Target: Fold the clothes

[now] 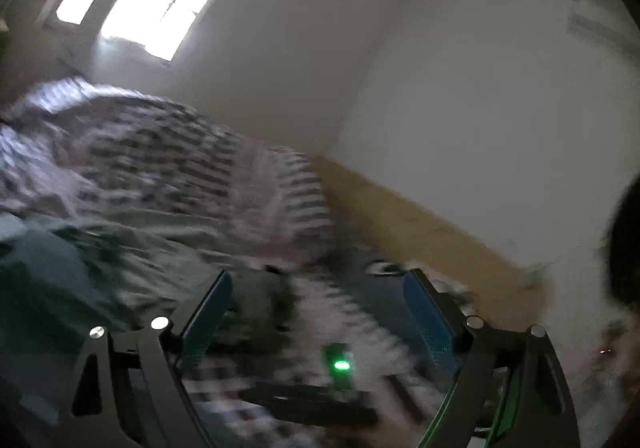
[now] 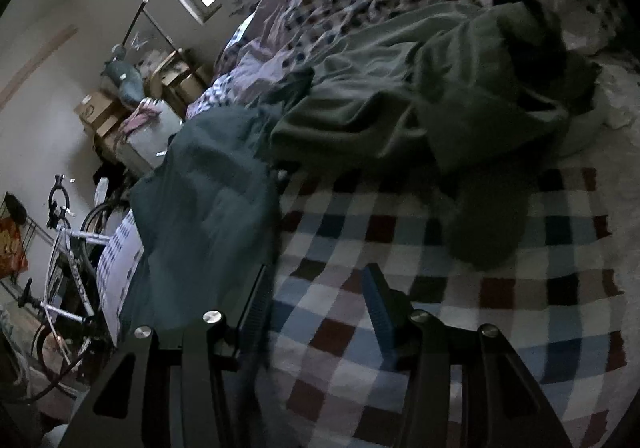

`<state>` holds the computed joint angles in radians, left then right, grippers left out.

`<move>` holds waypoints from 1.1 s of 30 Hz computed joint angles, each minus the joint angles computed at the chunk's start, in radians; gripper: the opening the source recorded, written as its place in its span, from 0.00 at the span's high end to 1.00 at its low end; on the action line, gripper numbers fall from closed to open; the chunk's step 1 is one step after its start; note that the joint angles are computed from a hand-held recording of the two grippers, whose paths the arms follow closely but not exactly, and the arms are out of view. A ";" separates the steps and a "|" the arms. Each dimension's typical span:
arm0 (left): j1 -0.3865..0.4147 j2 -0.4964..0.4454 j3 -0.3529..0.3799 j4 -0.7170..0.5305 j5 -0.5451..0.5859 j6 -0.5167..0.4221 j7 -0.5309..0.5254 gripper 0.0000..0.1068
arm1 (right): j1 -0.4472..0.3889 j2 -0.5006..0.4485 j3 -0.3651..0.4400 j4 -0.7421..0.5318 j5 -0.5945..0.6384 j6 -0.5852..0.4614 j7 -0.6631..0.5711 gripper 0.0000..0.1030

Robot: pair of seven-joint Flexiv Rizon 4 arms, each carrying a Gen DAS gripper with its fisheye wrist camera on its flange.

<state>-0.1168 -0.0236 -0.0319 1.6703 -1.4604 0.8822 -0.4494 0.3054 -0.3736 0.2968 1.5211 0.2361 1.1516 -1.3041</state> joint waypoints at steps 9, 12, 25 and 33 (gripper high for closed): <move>-0.041 0.099 0.039 0.021 -0.006 -0.093 -0.027 0.15 | 0.025 -0.080 0.035 -0.119 0.059 -0.085 -0.073 0.49; -0.010 0.098 0.066 -0.010 0.007 -0.179 -0.180 0.15 | 0.066 -0.105 0.011 -0.142 0.008 -0.113 -0.043 0.49; 0.083 0.029 0.078 -0.072 0.392 -0.159 -0.419 0.14 | 0.162 -0.108 -0.017 -0.084 -0.170 0.057 -0.094 0.91; 0.173 -0.227 0.033 -0.139 0.706 -0.174 -0.657 0.23 | 0.294 -0.063 -0.112 0.055 -0.518 0.187 -0.110 0.89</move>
